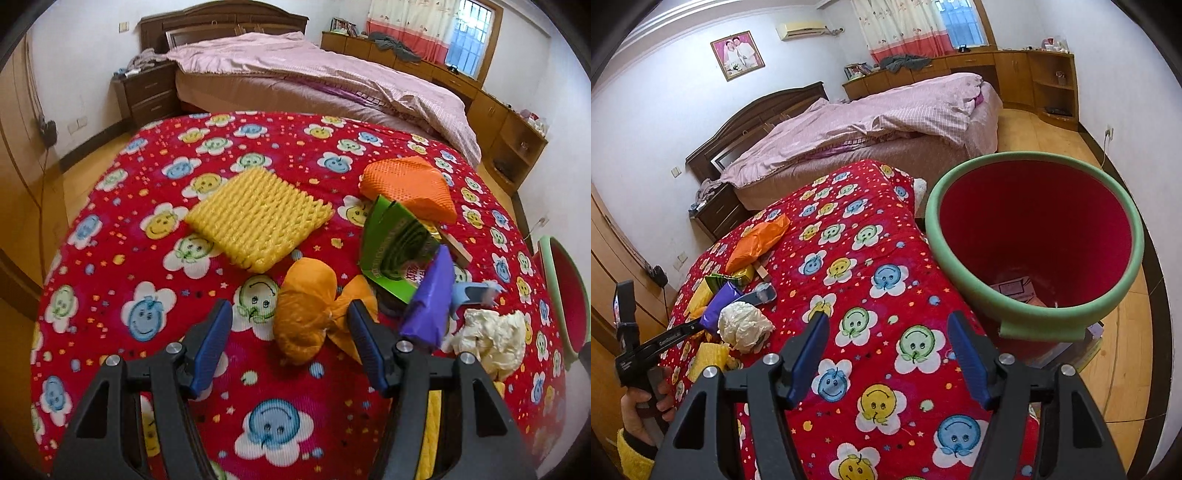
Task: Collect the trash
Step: 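Grasp the orange bow item with the left tool while the right tool grasps the white plastic bag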
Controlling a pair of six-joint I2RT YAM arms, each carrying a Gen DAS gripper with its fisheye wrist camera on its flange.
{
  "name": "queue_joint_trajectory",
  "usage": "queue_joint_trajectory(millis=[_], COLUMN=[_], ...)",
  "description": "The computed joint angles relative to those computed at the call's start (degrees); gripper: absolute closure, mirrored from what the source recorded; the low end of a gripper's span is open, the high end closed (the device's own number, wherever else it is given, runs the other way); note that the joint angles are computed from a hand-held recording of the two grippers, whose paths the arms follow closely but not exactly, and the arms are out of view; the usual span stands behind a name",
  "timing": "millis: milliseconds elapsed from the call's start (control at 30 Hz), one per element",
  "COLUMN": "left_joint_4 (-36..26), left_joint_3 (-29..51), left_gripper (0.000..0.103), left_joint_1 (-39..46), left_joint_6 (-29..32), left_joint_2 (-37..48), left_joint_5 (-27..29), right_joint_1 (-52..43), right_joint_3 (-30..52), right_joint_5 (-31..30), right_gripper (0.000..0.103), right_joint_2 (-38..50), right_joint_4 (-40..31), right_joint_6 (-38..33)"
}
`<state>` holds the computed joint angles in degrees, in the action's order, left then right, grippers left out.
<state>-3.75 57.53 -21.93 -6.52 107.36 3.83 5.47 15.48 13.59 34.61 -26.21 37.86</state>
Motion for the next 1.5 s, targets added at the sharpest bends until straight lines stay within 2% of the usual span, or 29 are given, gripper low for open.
queue_joint_trajectory(millis=[200,233,300,333,367,467,667,967,1433,1500], left_joint_4=[2.65,3.24,3.85,3.74,3.6,4.39,5.22,6.88,8.3,8.39], left_joint_3=[-0.62,-1.01,-1.5,-1.45,-1.39,-2.26,-5.64,-11.23,-14.67,-14.95], left_gripper=[0.039,0.042,0.053,0.063,0.067,0.074,0.082,0.082,0.082,0.082], left_joint_1=[-1.02,-1.24,-1.22,-1.13,-1.09,-1.25,0.65,2.73,5.45,5.6], left_joint_6=[0.71,1.02,1.31,1.37,1.35,1.42,0.13,-1.03,-1.98,-2.1], left_joint_2=[0.68,0.56,0.22,0.19,0.17,-0.68,-4.76,-11.85,-14.46,-14.82], left_joint_5=[-0.13,0.01,1.62,2.92,3.75,4.08,8.01,8.09,10.47,10.97], right_joint_1=[0.29,0.31,0.7,0.95,1.41,3.3,6.5,12.57,16.25,15.77], right_joint_3=[-0.26,-0.2,0.02,0.21,0.41,1.14,3.14,7.38,15.61,16.08], right_joint_5=[-0.66,-0.83,-0.99,-0.98,-0.85,-0.03,0.72,0.71,-3.12,-3.93], right_gripper=[0.034,0.034,0.034,0.034,0.034,0.034,0.034,0.034,0.034,0.041], right_joint_2=[4.83,5.65,7.19,8.08,8.86,11.11,16.05,27.25,48.56,50.39], right_joint_4=[4.12,4.79,5.92,6.57,7.08,8.42,11.25,19.04,30.05,31.03], right_joint_6=[0.04,0.01,0.06,0.05,0.1,0.27,0.32,0.42,0.28,0.68])
